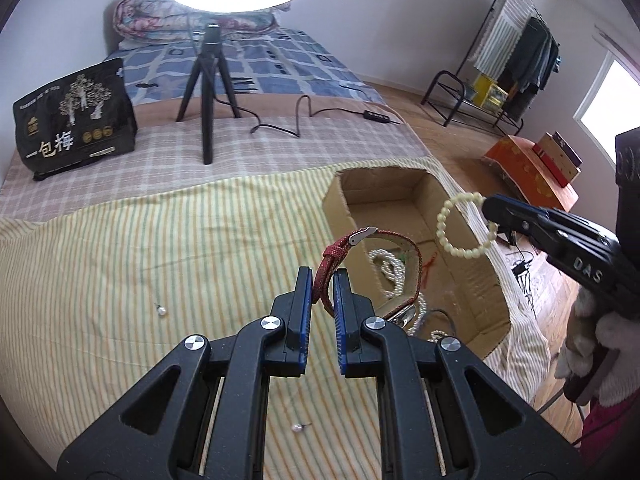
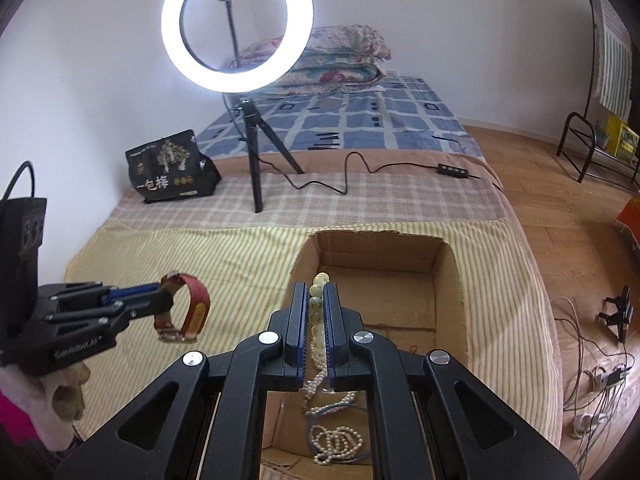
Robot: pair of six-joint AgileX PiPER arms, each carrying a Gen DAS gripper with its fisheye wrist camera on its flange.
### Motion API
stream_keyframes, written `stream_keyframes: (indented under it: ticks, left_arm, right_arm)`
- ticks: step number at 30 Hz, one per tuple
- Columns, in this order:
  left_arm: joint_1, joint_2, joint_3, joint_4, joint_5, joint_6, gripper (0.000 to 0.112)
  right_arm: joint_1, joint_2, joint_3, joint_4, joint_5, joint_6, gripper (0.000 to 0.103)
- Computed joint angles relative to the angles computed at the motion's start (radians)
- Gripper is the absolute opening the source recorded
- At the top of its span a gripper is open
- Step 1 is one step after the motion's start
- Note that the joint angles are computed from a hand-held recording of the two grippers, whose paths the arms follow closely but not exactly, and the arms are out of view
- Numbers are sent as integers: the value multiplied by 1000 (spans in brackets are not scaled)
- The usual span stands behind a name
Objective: Organize jewelry
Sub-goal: 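Carry the bead bracelet with the right tool while the left tool carries the watch over the box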
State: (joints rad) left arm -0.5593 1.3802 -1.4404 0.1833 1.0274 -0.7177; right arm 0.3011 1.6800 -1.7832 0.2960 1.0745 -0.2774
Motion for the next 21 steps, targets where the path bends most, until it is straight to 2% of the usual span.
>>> stream_keyframes:
  ticks: [21]
  left_arm:
    - [-240,170,-136,123,21,-89,9]
  right_arm:
    - [-99,77,-45,-21,12,-9,6]
